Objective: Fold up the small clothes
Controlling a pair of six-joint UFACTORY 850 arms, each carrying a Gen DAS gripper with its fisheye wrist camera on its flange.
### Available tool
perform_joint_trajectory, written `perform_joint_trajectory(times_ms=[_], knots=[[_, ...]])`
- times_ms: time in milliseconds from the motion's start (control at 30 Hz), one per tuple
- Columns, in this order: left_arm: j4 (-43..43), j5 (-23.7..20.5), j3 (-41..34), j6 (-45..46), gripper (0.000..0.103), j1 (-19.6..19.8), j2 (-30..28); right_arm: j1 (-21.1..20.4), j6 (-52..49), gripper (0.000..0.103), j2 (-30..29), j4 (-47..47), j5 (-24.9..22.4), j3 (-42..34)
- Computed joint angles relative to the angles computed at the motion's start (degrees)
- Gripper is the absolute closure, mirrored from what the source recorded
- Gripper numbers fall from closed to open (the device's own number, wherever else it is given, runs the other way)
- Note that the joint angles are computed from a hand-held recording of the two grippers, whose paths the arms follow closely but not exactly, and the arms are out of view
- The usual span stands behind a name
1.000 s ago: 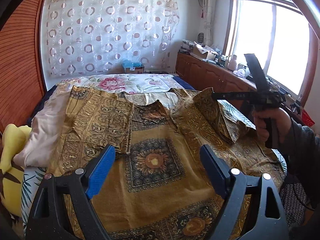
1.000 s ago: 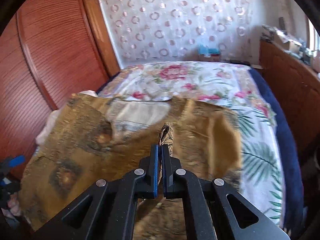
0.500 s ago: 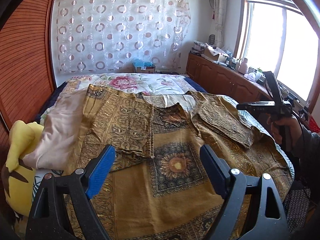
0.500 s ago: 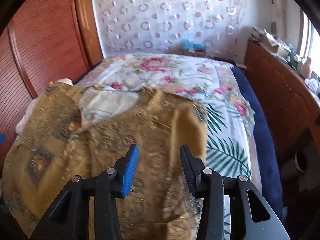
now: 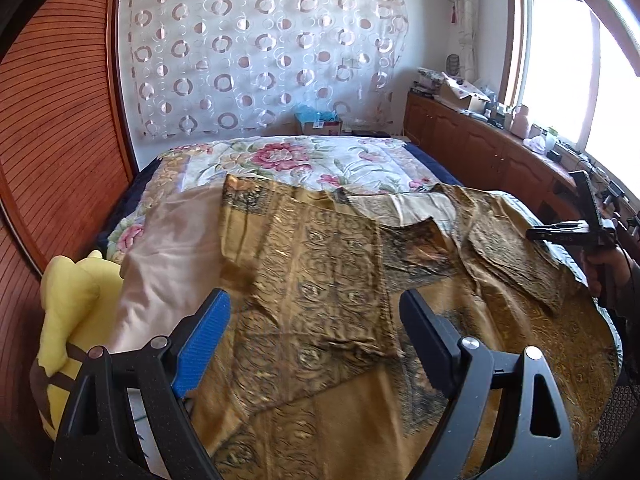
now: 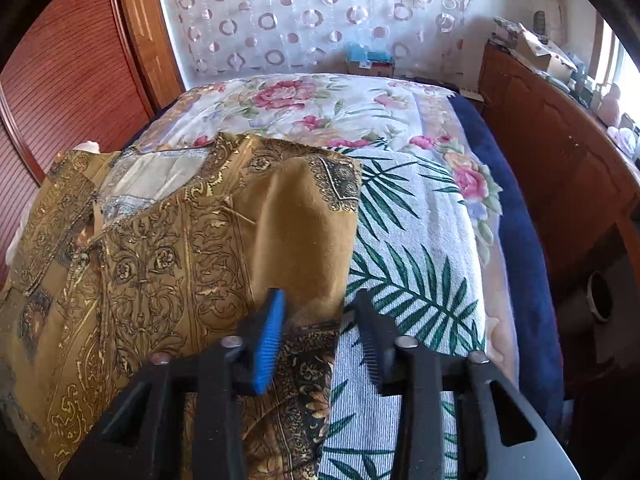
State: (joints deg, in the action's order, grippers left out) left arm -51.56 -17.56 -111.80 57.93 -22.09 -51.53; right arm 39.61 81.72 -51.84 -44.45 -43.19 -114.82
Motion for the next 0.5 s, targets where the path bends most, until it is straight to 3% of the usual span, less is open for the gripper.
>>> perform_joint_trajectory(times_ms=[33,67,133,233,333,500], knots=[[1.67,-0.21,-0.87,-1.58,0.016,0.12,-0.58,-0.23,-0.72,0.085,0.29,0.04,1.16,0.48],[4.68,-0.42,-2.30,-4.52,0.016,0.19,-1.46,-0.47,-1.32,0.095,0.56,-0.38,2.02,1.17],[9.19,-1.11,-5.15,-9.15,0.016,0.35,-3.19,-1.11,-1.18,0.099,1.43,-1.70,4.10,3.31],[14.79,-2.94,-9.81,-14.96,0.016,0.57,-5.91,-1.33,2.47,0.101,2.67,-5.03,2.61,5.49],[21.23,-4.50,-15.42,-20.99,0.016,0.77,-9.18,-2.28,4.34,0.101,4.39,-5.71,5.86,8.38],[32.54,-9.35,-28.49,-33.18,0.016,1.10,-16.65,-2.11,-0.17,0.101,1.82,-4.39,2.74,4.72]])
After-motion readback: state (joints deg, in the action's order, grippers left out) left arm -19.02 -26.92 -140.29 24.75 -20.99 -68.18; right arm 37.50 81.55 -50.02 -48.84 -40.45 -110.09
